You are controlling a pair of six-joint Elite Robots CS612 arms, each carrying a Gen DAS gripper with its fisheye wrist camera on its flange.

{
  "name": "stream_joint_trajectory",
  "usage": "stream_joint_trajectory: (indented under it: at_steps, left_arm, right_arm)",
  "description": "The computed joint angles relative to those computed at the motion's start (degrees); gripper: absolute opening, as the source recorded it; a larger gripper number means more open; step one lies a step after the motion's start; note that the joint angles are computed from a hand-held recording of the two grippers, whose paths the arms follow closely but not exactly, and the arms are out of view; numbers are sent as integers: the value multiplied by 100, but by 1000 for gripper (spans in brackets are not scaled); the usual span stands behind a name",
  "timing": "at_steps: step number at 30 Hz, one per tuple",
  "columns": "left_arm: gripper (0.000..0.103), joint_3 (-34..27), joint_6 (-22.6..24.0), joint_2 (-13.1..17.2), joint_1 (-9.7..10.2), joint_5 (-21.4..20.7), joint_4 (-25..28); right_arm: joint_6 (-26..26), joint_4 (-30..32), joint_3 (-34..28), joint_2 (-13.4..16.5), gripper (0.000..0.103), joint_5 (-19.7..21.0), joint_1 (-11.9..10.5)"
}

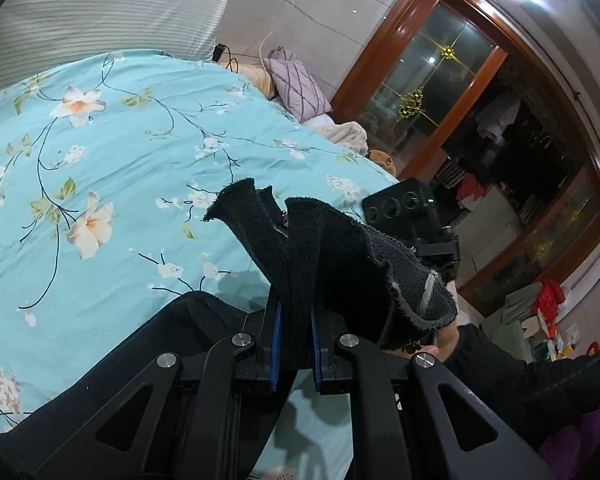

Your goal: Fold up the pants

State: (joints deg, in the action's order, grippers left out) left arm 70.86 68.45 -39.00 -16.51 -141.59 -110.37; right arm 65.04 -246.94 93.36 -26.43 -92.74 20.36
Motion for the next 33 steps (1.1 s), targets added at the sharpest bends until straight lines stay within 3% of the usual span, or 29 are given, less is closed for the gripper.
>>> stream_joint_trajectory:
  at_steps: [2,4,6,7,9,10,15,18,23,27,33]
  left_arm:
    - [11,-28,18,12,2,-4,66]
    - [11,-46,-6,25,7,8,79]
    - [11,-66,-20,38,16,-2,94]
    - [11,-85,-26,49,25,-17,108]
    - [11,-99,-97,62,39,-45,62]
    - [11,-109,-171,73,54,-62,12]
    - [11,-328,-439,216,174,-255,102]
    - [11,-400,-575,276,236,-318,49]
    - [11,-437,-895,391,364,-267,-204]
    - [11,-612,-1149,589,484,-308,-132]
    - [15,-612,-1511,739,606,-237,-465]
  right_arm:
    - [-40,135,7,-8,90,127,-27]
    - [-305,67,-37,15,74,217,-11]
    - [-449,141,-31,-9,53,204,21]
    - [-490,219,-22,-30,48,195,39]
    - [-605,435,12,-96,15,157,83]
    - [-669,552,40,-134,9,89,110]
    - [-1316,768,-24,-303,8,-540,387]
    - [-2134,1651,-153,-533,8,-1116,624]
    - [-3533,3827,-634,-787,8,-2403,1000]
    - [-3903,4518,-851,-774,8,-2299,1038]
    - [-3953,5171,-1133,-665,12,-1760,984]
